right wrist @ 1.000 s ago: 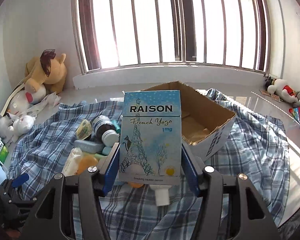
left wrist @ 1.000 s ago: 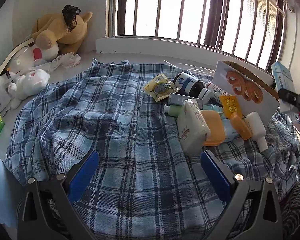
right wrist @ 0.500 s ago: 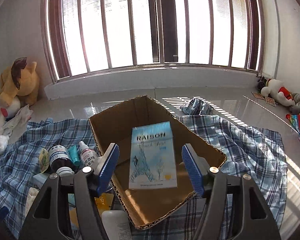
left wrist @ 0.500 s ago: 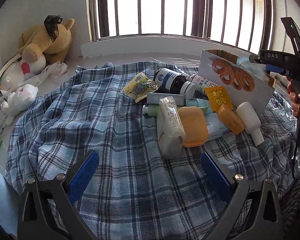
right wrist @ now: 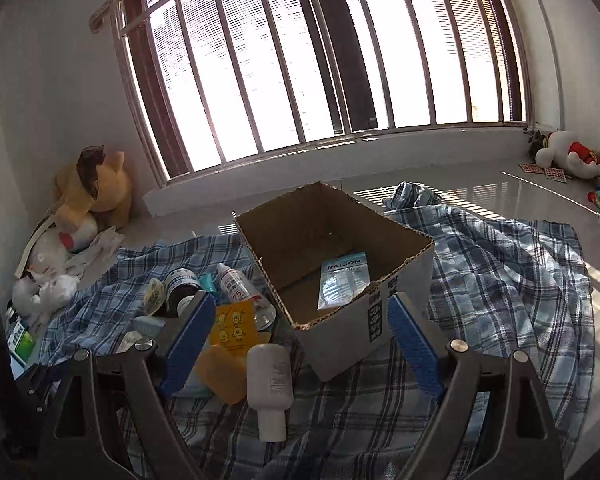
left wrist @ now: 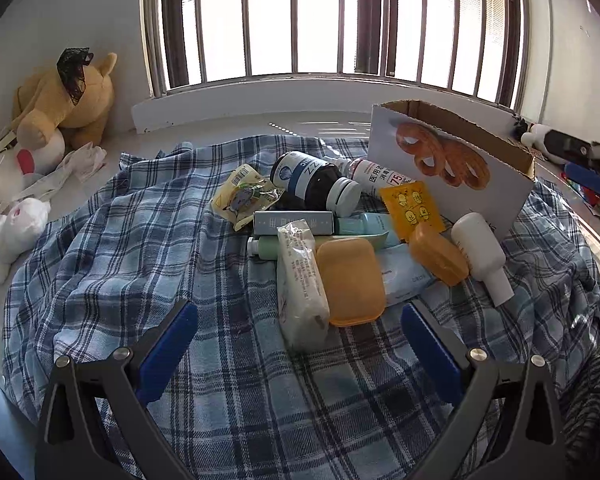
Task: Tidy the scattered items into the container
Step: 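Lower the RAISON box into the cardboard box and open the right gripper, then grasp the white cream tube with the left gripper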
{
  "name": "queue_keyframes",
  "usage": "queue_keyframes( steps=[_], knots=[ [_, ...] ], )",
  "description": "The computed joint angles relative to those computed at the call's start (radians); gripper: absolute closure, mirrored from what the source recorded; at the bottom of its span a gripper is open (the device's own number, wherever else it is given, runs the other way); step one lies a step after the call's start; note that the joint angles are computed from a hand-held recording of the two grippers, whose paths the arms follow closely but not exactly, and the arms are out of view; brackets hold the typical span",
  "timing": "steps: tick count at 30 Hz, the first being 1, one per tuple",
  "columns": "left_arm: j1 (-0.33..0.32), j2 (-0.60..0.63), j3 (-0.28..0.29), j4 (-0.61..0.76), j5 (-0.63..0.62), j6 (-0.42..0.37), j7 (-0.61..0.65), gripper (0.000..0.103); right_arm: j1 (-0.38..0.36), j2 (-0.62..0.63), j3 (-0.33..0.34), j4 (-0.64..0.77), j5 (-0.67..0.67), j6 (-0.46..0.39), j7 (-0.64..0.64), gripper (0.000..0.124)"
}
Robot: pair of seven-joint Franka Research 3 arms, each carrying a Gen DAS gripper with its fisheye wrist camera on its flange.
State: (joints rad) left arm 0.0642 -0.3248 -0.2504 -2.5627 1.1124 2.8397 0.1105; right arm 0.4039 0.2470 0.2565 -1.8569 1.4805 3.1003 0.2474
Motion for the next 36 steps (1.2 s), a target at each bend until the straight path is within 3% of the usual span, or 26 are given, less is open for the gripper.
queue_keyframes(
  steps=[4,7,13,15,17,21,25,29,36],
  knots=[
    [0.006,0.033,0.007,0.025,0.017,0.026,0.006,0.002,-0.018,-0.027,-0.015,-0.065,-0.084,-0.198,-0.014,0.037],
    [-0.003,0.061,0.01,0.048,0.002,-0.002,0.019,0.009,-0.003,-0.015,-0.024,-0.068,-0.197,-0.234,0.03,0.037],
    [-0.008,0.091,0.037,0.059,0.001,0.044,0.027,0.01,0.017,0.033,-0.026,-0.056,-0.361,-0.194,0.2,0.037],
    [-0.008,0.097,0.039,0.061,0.0,0.047,0.037,0.022,0.014,0.045,-0.022,-0.052,-0.414,-0.182,0.257,0.037],
    [-0.014,0.104,0.043,0.063,-0.021,0.041,0.061,0.04,-0.004,0.047,-0.003,-0.053,-0.422,-0.18,0.271,0.037],
    [-0.002,0.105,0.059,0.049,-0.035,0.111,0.07,0.047,-0.012,0.054,0.016,-0.055,-0.449,-0.143,0.285,0.037],
    [0.018,0.093,0.048,0.038,-0.043,0.119,0.071,0.08,-0.006,0.064,0.013,-0.06,-0.533,-0.119,0.356,0.037],
    [0.035,0.079,0.048,0.02,-0.053,0.149,0.093,0.088,-0.023,0.068,0.03,-0.063,-0.571,-0.108,0.386,0.037],
    [0.06,0.026,0.024,-0.003,-0.063,0.159,0.108,0.089,-0.048,0.069,0.056,-0.067,-0.579,-0.094,0.404,0.037]
  ],
)
